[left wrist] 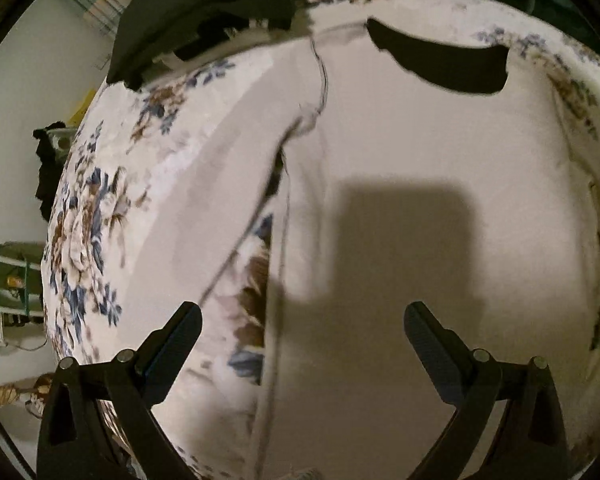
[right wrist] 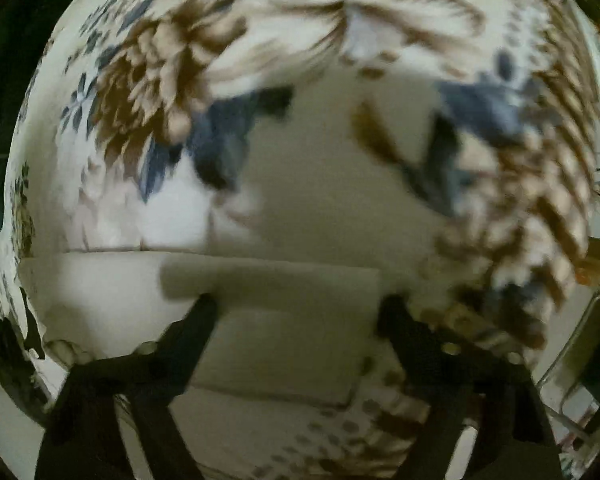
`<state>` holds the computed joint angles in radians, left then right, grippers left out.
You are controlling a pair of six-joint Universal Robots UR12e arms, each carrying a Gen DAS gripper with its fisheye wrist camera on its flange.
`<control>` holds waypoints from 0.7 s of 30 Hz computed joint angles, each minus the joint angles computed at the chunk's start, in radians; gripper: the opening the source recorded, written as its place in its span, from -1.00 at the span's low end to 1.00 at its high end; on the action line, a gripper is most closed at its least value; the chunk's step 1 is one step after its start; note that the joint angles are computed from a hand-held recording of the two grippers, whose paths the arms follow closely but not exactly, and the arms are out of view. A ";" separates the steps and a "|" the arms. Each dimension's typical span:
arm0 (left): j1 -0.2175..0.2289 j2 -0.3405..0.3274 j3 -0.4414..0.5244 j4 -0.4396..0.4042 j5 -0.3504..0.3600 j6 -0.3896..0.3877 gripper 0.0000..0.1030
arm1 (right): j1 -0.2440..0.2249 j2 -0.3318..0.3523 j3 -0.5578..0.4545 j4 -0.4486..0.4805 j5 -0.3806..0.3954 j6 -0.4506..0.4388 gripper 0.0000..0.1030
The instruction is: Fold small clothes
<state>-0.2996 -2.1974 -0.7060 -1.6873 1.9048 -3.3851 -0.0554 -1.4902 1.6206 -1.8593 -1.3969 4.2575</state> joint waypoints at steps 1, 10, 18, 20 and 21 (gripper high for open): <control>-0.001 -0.004 0.003 -0.007 0.001 -0.007 1.00 | -0.001 0.004 -0.006 0.008 -0.002 -0.024 -0.41; -0.026 -0.035 0.076 -0.039 0.000 -0.083 1.00 | -0.064 -0.037 -0.028 -0.033 -0.112 -0.188 -0.89; -0.037 -0.041 0.084 -0.034 -0.029 -0.095 1.00 | -0.108 -0.044 0.001 -0.027 0.010 -0.002 0.14; -0.035 -0.029 0.062 -0.026 -0.034 -0.099 1.00 | -0.117 -0.075 0.067 -0.093 0.059 0.089 0.20; -0.034 -0.024 0.053 -0.028 -0.036 -0.103 1.00 | -0.125 -0.088 0.113 -0.156 0.098 0.152 0.20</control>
